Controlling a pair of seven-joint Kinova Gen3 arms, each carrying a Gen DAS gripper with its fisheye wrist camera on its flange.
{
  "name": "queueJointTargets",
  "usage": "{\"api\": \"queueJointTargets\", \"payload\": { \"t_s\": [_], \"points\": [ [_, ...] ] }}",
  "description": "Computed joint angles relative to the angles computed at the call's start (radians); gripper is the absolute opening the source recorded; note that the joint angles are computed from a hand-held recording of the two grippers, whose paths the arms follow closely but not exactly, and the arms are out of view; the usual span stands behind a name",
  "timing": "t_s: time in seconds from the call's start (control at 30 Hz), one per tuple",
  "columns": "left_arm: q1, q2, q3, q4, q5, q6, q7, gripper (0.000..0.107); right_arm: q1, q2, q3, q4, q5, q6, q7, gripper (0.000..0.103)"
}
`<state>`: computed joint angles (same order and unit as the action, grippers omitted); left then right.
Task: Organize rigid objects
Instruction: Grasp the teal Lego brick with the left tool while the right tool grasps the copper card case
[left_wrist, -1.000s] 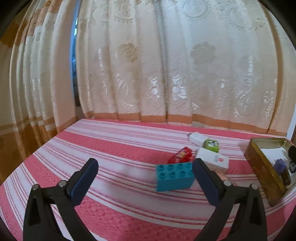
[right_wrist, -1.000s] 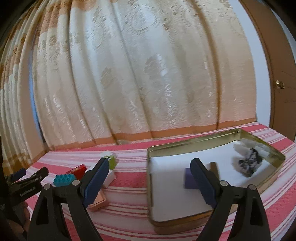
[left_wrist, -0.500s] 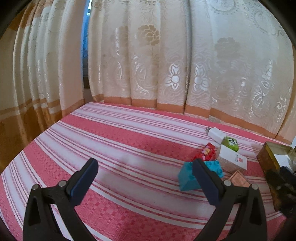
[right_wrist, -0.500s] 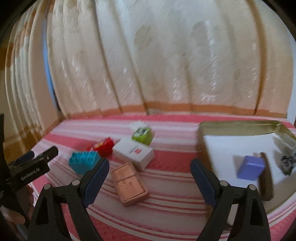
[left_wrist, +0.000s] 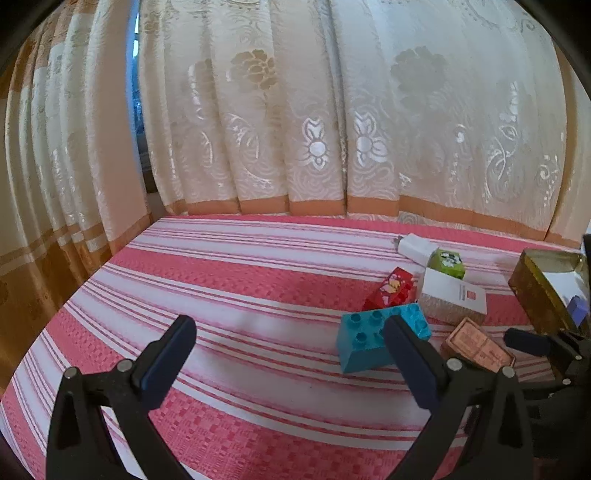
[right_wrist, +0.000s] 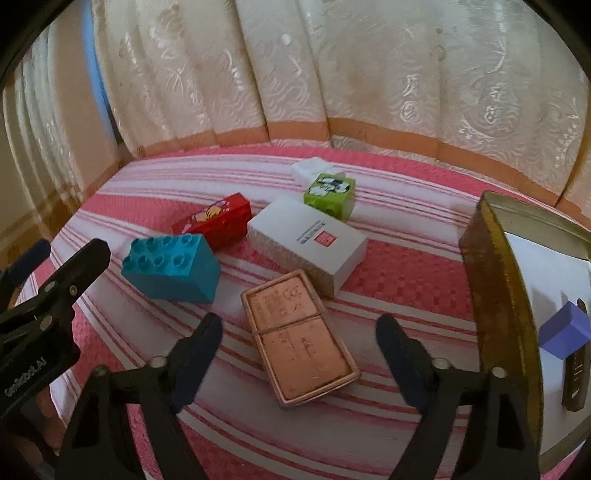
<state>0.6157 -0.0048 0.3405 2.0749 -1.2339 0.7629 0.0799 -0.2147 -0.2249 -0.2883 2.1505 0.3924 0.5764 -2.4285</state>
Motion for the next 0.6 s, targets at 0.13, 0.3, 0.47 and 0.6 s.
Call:
{"api": "queueJointTargets", "payload": {
  "t_s": [0.13, 0.3, 0.47, 0.6],
  "points": [
    [-0.003, 0.001, -0.003, -0.005, 0.02, -0.02, -0.032, 0.103, -0.013, 0.025, -0.002, -0.02, 0.006, 0.027, 0.008, 0.068],
    [0.006, 0.011, 0.0, -0.017, 0.03, -0.001, -0.045, 0.103, -0.031, 0.007, 0.013, -0.005, 0.014, 0.028, 0.019, 0.05],
    [-0.015, -0.011, -0.016, -0.005, 0.061, -0.104, -0.073, 0.103, 0.001, -0.063, 0.045, 0.052, -0.048, -0.061, 0.063, 0.049],
    [-0.01, 0.002, 0.007, -0.012, 0.028, -0.111, -0.028, 0.103, 0.082, -0.132, 0.002, 0.076, -0.04, -0.101, 0.031, 0.05]
  ]
}}
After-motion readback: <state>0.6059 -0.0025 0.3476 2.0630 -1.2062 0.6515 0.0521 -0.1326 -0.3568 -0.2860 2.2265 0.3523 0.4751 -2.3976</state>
